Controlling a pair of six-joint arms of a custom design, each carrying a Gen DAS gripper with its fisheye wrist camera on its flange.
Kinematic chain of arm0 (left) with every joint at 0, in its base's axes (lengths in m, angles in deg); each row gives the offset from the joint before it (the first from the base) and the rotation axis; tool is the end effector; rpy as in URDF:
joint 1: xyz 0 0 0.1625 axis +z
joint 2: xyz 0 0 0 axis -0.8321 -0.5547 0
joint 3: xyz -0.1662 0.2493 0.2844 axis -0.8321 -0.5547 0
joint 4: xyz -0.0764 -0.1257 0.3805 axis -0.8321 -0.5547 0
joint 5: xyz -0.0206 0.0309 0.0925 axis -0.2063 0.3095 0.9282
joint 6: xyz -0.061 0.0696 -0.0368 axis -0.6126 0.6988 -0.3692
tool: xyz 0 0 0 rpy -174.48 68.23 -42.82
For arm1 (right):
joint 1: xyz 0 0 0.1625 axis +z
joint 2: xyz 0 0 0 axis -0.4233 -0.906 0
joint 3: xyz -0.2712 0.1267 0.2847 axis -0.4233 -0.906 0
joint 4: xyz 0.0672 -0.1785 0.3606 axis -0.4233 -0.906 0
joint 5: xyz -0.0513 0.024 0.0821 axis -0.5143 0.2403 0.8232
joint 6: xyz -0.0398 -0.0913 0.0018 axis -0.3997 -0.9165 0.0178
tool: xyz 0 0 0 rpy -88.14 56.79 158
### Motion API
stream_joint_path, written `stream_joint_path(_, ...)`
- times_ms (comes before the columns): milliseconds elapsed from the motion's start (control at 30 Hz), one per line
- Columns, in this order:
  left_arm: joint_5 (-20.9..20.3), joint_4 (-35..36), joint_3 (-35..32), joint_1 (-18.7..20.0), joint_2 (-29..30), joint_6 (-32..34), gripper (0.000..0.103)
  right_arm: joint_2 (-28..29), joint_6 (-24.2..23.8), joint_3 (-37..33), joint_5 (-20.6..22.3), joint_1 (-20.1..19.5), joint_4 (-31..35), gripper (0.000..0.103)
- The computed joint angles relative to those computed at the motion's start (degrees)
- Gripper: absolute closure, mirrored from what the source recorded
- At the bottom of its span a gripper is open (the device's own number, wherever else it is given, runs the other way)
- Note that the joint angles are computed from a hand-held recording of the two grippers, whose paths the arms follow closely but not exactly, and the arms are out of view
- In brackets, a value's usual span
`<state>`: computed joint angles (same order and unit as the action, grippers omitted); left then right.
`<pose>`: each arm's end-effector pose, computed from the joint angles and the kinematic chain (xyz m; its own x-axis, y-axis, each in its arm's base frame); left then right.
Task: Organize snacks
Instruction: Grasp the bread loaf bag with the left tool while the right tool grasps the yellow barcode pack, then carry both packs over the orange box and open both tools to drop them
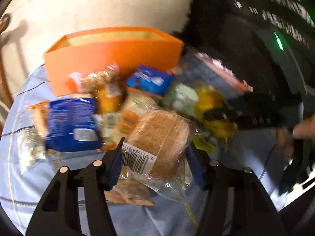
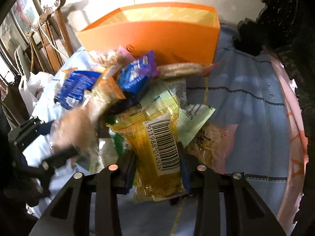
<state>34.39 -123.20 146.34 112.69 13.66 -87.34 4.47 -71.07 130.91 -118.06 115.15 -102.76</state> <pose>-0.2056 -0.6690 0.0198 -0.8338 0.0995 -0.5430 0.4391 0.7157 -0.5431 0.0907 -0.7974 0.2184 -0.5891 -0.5824 0.5601 -0.6765 0.7346 0.0523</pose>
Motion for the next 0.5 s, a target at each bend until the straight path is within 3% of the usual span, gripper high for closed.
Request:
stream_joint_path(300,6.11,-6.58,2.74,-3.16,-5.56,1.27,0.046,-4.31,-0.55,2.75,6.3,3.19,-2.68,0.065)
stream_joint_path(500,9.12,-10.48,1.1,-5.55,-7.99,7.32,0.045,-6.27,-1.58,1.37,11.09,6.37,-3.82,0.065)
